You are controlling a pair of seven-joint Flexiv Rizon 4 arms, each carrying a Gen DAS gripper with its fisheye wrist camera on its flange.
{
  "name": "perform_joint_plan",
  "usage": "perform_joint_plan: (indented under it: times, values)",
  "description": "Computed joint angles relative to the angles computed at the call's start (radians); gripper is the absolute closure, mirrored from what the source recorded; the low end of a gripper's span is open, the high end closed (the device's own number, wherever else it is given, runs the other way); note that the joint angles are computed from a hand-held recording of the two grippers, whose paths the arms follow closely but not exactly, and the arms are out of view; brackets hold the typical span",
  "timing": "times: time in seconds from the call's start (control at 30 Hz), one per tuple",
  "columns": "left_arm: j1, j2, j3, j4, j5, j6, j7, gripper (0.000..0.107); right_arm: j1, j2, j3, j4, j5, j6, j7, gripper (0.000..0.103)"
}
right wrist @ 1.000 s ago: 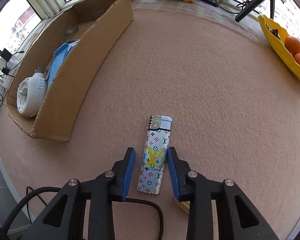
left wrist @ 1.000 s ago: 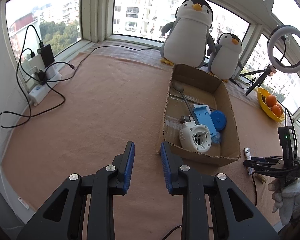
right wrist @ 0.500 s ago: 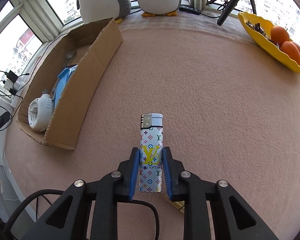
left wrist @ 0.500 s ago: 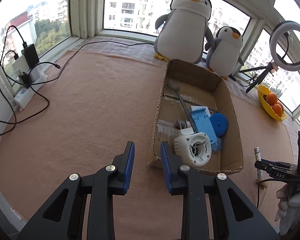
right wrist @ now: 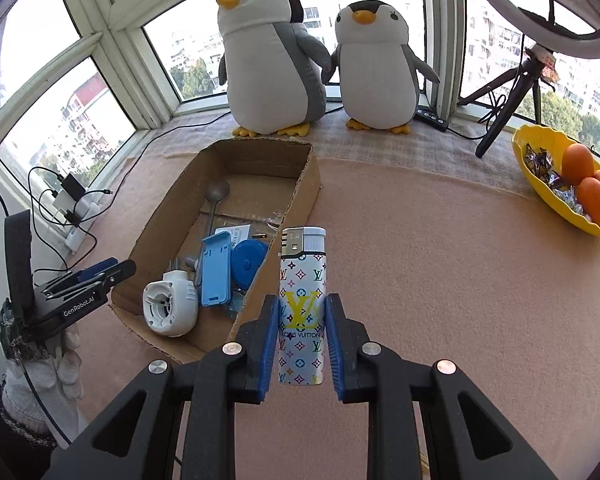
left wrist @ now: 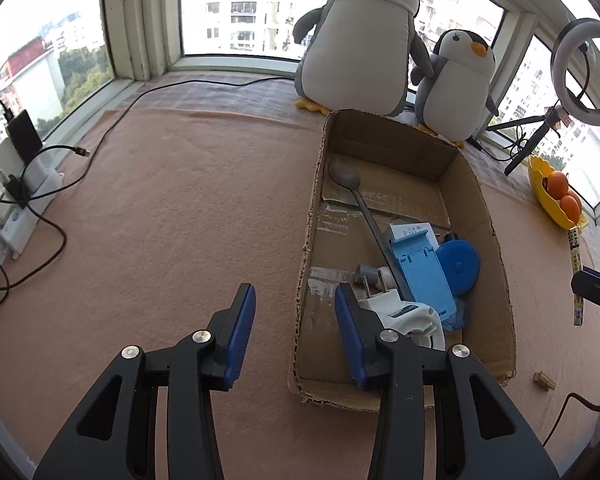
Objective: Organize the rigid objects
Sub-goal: 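Carry the lighter with the right gripper into the box and release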
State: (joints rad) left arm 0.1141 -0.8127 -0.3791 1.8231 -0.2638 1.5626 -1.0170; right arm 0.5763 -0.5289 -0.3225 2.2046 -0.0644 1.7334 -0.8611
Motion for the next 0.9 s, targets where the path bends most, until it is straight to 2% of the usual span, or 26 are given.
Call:
perform_joint_plan:
  times: [0.33, 0.57, 0.73, 0.9]
  values:
    - [-0.032, -0.045, 0.027, -0.075, -0.016, -0.050, 0.010, 0.069, -0.037, -0.066, 0.059, -0.145, -0.080, -0.070, 0.003, 0.082]
    - [-0.040, -0.065, 0.029, -0.098, -0.026, -0.066, 0.034, 0.094, -0.109, -0.110, 0.134, -0.221, -0.137, -0.123, 0.016, 0.082]
    - [-0.036, -0.072, 0.018, -0.098, -0.025, -0.052, 0.055, 0.100, -0.152, -0.134, 0.181, -0.256, -0.166, -0.154, 0.023, 0.082]
    - [-0.039, -0.077, 0.019, -0.099, -0.020, -0.037, 0.057, 0.101, -0.194, -0.153, 0.226, -0.279, -0.177, -0.174, 0.026, 0.082]
